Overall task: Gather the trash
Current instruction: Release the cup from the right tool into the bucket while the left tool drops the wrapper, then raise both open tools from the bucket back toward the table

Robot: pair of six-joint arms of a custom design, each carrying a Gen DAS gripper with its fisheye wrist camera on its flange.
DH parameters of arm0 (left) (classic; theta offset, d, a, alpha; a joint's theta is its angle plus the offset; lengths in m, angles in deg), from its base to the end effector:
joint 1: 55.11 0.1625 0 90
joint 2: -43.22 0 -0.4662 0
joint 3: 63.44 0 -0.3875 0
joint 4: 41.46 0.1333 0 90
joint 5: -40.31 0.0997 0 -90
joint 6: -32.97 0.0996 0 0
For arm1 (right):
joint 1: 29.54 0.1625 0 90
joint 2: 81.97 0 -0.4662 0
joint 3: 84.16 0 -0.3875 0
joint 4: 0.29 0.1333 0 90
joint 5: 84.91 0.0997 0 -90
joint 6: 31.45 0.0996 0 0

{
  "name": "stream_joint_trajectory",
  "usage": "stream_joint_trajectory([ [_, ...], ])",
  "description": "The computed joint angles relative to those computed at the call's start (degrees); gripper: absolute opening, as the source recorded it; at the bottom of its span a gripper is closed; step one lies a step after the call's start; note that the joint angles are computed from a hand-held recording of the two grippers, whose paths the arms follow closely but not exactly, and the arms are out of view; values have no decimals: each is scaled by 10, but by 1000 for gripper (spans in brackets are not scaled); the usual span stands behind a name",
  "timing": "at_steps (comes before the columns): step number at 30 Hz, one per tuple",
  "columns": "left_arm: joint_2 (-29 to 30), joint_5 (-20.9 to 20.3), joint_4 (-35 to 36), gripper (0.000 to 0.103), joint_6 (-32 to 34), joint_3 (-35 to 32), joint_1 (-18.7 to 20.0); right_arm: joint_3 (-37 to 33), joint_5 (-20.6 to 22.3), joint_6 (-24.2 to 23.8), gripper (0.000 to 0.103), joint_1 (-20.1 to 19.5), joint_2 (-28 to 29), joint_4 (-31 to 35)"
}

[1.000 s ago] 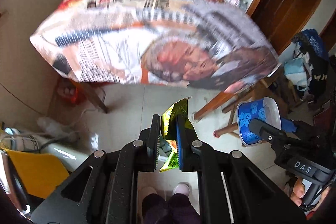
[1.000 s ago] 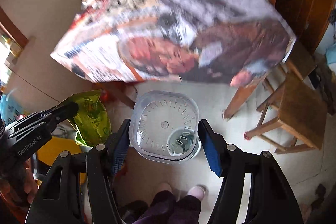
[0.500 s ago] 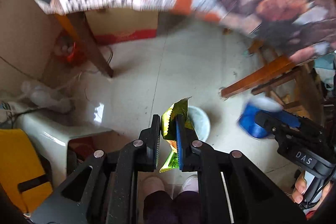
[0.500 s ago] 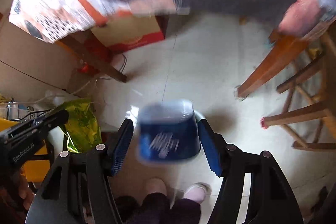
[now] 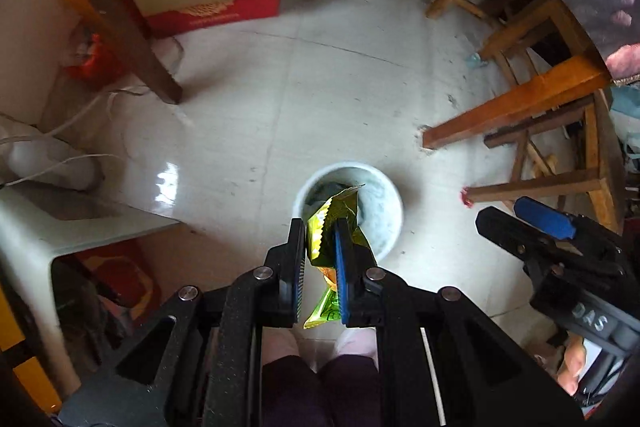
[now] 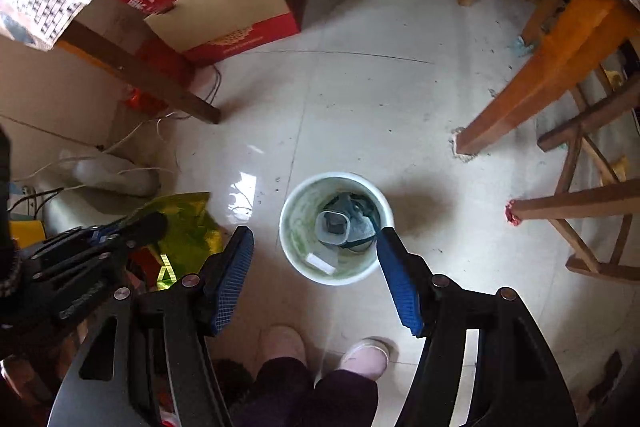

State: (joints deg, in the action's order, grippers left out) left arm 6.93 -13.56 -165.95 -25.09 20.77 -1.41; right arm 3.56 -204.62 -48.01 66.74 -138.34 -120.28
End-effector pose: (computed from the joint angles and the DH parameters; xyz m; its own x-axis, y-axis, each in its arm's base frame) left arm -0.2678 -0.6889 0.0494 -0.7901 -0.3539 -0.5005 -0.1790 0.9141 -0.3638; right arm 0.1586 -0.6734 0.2602 -0.7951 -0.3855 0.4682 -0.3505 0.9221 0.1640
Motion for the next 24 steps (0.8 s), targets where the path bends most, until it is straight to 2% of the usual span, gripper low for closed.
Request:
stream_joint_trajectory([
  [4, 22, -37, -11, 14, 15, -34, 10, -9, -6, 12, 61, -1, -7, 7],
  [5, 29, -49, 3, 21, 13, -49, 13, -9, -7, 14, 61, -1, -10, 6],
  [6, 38, -64, 21, 32, 10, -67, 17, -11, -8, 18, 61, -1, -12, 7],
  [8, 45, -77, 41, 39, 10, -86, 19, -16, -8, 26, 61, -1, -15, 12],
  [16, 35, -56, 136, 39, 6, -128, -14, -48, 1, 58, 61, 21, -33, 52],
  [24, -9, -28, 243, 39, -25, -181, -68, -131, 11, 96, 61, 76, -45, 138],
])
